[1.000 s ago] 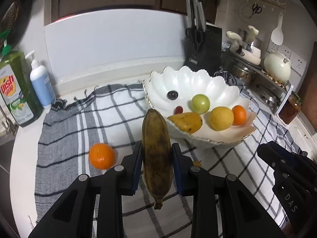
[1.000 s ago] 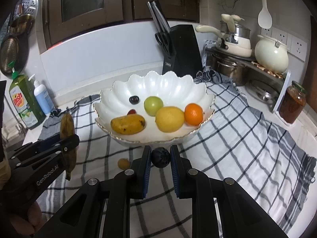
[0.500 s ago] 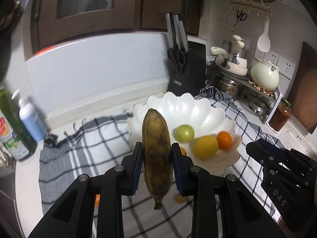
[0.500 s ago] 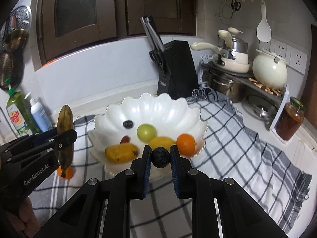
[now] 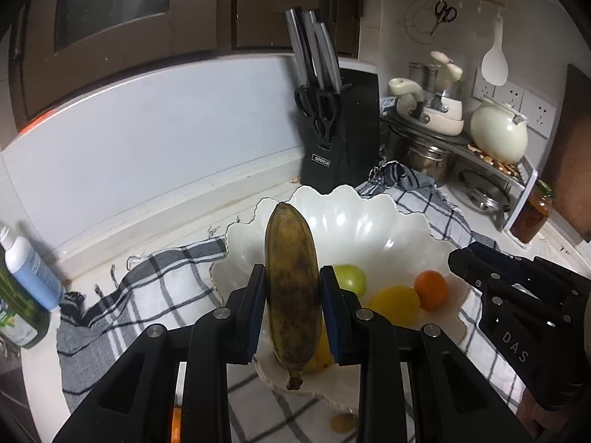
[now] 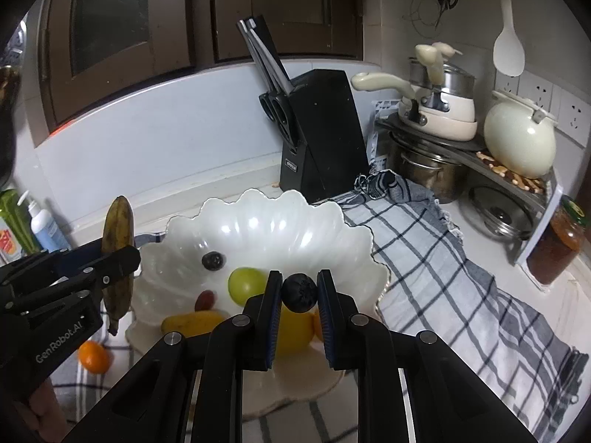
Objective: Organize fruits
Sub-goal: 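Lift the banana with the left tool and carry both fruits over the bowl, then open the left tool to drop the banana while the right tool releases the dark fruit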
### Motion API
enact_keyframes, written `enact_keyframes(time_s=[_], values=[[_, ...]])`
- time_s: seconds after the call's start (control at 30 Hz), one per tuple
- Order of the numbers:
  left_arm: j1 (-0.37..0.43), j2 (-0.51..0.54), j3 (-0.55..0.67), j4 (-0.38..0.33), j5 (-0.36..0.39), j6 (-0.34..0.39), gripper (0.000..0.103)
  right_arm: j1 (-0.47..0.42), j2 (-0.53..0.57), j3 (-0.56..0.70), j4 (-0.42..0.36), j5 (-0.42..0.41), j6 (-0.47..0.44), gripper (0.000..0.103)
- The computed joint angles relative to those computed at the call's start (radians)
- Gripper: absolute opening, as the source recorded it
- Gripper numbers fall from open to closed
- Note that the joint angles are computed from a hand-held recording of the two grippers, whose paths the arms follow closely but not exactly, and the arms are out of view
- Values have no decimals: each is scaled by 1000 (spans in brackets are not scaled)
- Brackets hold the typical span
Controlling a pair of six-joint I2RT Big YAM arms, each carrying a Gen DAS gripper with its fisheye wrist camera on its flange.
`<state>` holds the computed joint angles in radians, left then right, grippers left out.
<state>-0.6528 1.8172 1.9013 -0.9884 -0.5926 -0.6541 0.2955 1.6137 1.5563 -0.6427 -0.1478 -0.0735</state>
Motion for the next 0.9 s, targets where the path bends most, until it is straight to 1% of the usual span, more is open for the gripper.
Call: enact_keyframes(time_s=[0.2, 0.3, 0.47, 0.5, 0.53, 0.57, 0.63, 0.7, 0.77, 0.83, 0.9], values=[[35, 45, 37, -6, 49, 17, 29, 7, 62, 55, -9, -2, 2, 20], [43, 69, 58, -29, 69, 14, 29, 9, 89, 77, -17, 0, 5, 20], [42, 92, 70, -49, 78, 12, 30, 5, 120, 101, -39, -17, 11, 21], [40, 95, 72, -53, 72, 11, 32, 4, 123, 104, -46, -25, 11, 21], [39, 98, 77, -59, 69, 12, 39, 3, 126, 106, -48, -29, 14, 21], [38, 103, 85, -71, 66, 10, 50, 2, 127, 106, -48, -27, 17, 21], [34, 109, 95, -88, 46, 6, 56, 2, 126, 105, -52, -25, 17, 21], [30, 108, 93, -94, 39, 8, 56, 1, 120, 100, -45, -21, 22, 30], [29, 101, 85, -95, 41, -2, 58, 0, 110, 89, -28, -2, 38, 56], [26, 96, 81, -98, 35, -8, 59, -1, 93, 69, 2, 11, 57, 69], [21, 88, 74, -96, 23, -10, 63, 0, 79, 58, 13, 19, 58, 71]])
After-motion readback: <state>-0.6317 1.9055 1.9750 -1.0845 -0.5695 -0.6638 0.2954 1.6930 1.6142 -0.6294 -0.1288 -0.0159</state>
